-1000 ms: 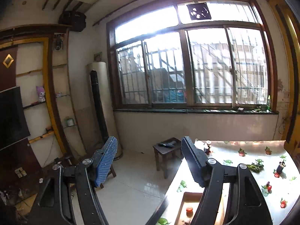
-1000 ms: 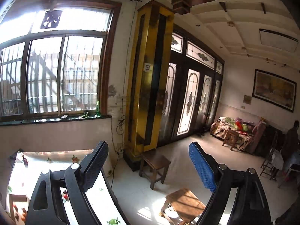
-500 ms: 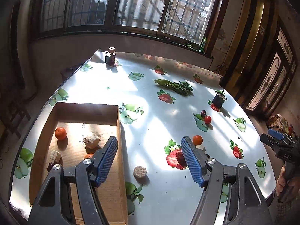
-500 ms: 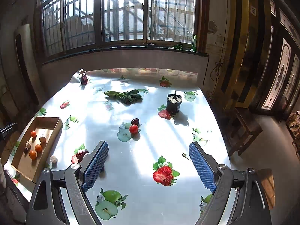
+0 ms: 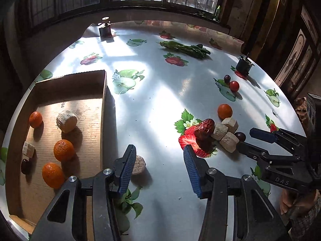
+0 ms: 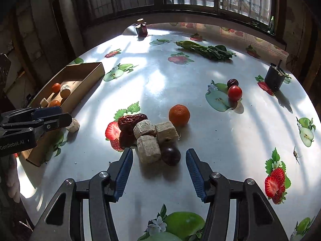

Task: Organize fruits
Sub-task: 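Lower both open grippers back toward the fruit pile, then grasp a red date with the left gripper while the right gripper grasps a white cake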

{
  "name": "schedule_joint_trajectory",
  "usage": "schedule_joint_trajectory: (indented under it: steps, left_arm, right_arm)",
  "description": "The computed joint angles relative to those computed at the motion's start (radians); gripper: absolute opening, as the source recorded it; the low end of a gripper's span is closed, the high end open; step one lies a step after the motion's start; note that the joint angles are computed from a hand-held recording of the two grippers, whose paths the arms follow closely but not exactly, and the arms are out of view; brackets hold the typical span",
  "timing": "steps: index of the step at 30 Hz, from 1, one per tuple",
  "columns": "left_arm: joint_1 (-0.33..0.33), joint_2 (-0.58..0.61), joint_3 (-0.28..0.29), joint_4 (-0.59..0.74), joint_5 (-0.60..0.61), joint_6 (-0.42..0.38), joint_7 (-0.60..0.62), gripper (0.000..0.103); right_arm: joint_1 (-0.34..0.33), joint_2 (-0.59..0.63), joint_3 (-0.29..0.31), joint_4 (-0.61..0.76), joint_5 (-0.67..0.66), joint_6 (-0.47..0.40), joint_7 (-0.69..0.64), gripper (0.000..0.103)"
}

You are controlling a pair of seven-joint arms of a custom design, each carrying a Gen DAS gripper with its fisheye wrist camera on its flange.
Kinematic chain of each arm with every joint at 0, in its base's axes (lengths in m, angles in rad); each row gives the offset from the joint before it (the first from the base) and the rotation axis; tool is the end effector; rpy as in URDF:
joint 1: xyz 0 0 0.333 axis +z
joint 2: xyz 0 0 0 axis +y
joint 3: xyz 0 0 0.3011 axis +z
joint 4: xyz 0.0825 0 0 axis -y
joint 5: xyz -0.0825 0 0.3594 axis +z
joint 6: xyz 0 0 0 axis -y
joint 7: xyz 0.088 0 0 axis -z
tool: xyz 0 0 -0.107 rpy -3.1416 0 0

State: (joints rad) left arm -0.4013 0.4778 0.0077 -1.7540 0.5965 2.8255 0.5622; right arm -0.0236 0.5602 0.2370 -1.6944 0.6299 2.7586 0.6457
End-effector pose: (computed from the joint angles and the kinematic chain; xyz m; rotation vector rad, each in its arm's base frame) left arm 0.6109 -0.2851 0.3605 -1.9646 1.7797 -0.7403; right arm 0.6778 0.0974 0.3294 -2.1636 1.2279 -0.2924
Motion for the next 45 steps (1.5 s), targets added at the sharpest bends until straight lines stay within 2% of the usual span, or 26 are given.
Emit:
schedule_joint_trajectory:
  steps: [2,6,7,11,16,19,24,26,27,28,29,33,36,40,43,45]
  left_arm:
    - [0.011,0.021,-0.017,0.030,-0.021,-0.007,0.028,0.048]
    - [0.034,0.082,-0.058,0.106,-0.101,-0.026,0.115,0.048]
    - [0.034,0.098,-0.064,0.127,-0.118,-0.034,0.135,0.048]
    - [0.019,0.136,-0.067,0.181,-0.164,-0.057,0.198,0.048]
    - [0.012,0.170,-0.062,0.229,-0.196,-0.073,0.248,0.048]
    - [0.019,0.217,-0.074,0.290,-0.229,-0.092,0.291,0.048]
    - [0.047,0.297,-0.119,0.389,-0.308,-0.093,0.406,0.048]
    - [0.043,0.317,-0.116,0.414,-0.328,-0.091,0.430,0.045]
    - [0.044,0.327,-0.120,0.426,-0.340,-0.092,0.446,0.034]
    - [0.036,0.329,-0.109,0.428,-0.342,-0.086,0.447,0.029]
    - [0.032,0.332,-0.104,0.430,-0.347,-0.081,0.449,0.029]
    - [0.035,0.333,-0.098,0.425,-0.380,-0.056,0.447,0.028]
    - [0.014,0.314,-0.062,0.397,-0.367,-0.034,0.420,0.029]
    - [0.000,0.305,-0.035,0.386,-0.345,-0.011,0.383,0.042]
    - [0.003,0.326,-0.038,0.422,-0.340,-0.034,0.384,0.043]
    - [-0.001,0.348,-0.034,0.458,-0.334,-0.053,0.383,0.043]
  right_arm:
    - [-0.001,0.021,-0.005,0.021,0.006,0.003,0.024,0.059]
    - [-0.058,0.056,0.037,0.075,0.069,-0.096,-0.004,0.059]
    - [-0.053,0.058,0.036,0.074,0.077,-0.093,-0.015,0.059]
    - [-0.013,0.068,-0.006,0.085,0.060,-0.043,0.030,0.059]
    - [-0.039,0.081,-0.016,0.101,0.078,0.076,0.135,0.060]
    - [-0.102,0.103,0.027,0.140,0.111,0.033,0.146,0.060]
    - [-0.118,0.121,0.025,0.177,0.133,-0.032,0.177,0.060]
    - [-0.111,0.118,0.014,0.178,0.131,-0.038,0.195,0.060]
    - [-0.114,0.117,0.015,0.182,0.134,-0.051,0.199,0.060]
    - [-0.117,0.115,0.017,0.187,0.137,-0.070,0.199,0.060]
    - [-0.116,0.116,0.014,0.196,0.134,-0.096,0.203,0.060]
    - [-0.075,0.131,-0.021,0.240,0.085,-0.145,0.237,0.060]
    - [-0.045,0.144,-0.033,0.258,0.050,-0.124,0.254,0.060]
    - [-0.023,0.157,-0.037,0.253,0.011,-0.075,0.268,0.060]
    - [-0.016,0.166,-0.035,0.242,-0.021,-0.044,0.277,0.060]
    - [-0.031,0.168,-0.010,0.233,-0.019,-0.030,0.257,0.060]
